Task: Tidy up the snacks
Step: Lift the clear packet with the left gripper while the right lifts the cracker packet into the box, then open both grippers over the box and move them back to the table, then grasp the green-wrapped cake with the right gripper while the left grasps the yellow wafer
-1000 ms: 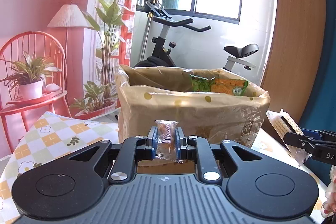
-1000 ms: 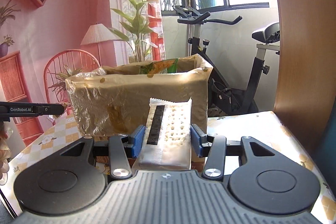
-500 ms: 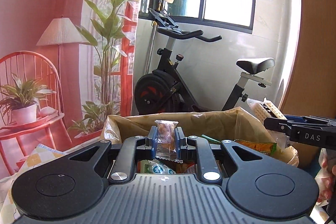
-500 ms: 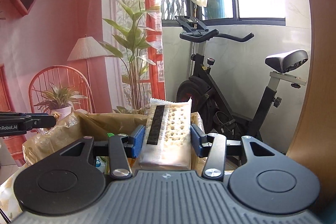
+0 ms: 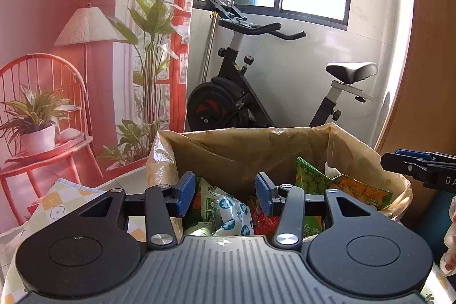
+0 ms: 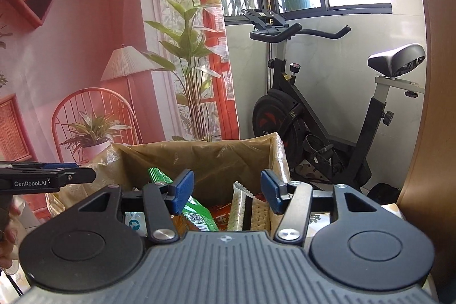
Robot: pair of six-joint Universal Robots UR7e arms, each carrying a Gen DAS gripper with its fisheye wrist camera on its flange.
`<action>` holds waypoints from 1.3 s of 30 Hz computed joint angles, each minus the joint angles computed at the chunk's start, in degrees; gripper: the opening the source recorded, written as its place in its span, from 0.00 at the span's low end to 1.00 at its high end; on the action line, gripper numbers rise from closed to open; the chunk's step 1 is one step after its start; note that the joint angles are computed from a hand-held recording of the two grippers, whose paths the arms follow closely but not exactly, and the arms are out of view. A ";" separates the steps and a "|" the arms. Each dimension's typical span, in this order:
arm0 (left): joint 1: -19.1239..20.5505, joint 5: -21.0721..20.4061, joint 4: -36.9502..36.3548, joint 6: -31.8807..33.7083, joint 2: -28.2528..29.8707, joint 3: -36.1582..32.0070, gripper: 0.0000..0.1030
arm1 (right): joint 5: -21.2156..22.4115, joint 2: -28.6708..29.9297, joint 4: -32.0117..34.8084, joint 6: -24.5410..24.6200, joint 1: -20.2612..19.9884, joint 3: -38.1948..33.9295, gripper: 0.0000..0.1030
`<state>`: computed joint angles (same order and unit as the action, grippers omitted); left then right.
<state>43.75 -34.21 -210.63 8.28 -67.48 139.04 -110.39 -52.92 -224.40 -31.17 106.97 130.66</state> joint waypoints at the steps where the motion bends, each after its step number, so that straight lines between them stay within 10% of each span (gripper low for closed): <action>1: -0.77 0.61 0.34 -0.56 -1.15 1.28 0.48 | 0.18 -0.29 -0.46 -0.26 0.19 0.82 0.54; 18: -7.17 5.42 24.24 -25.17 -22.92 19.55 0.48 | 0.02 6.43 -15.48 0.70 3.37 15.30 0.54; 39: 6.40 -2.62 3.58 -17.66 0.71 15.22 0.47 | -4.87 21.32 -8.34 0.48 -6.26 6.91 0.48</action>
<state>50.15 -36.83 -207.04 -9.38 -66.77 154.26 -115.26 -31.61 -232.74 -30.69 100.71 137.57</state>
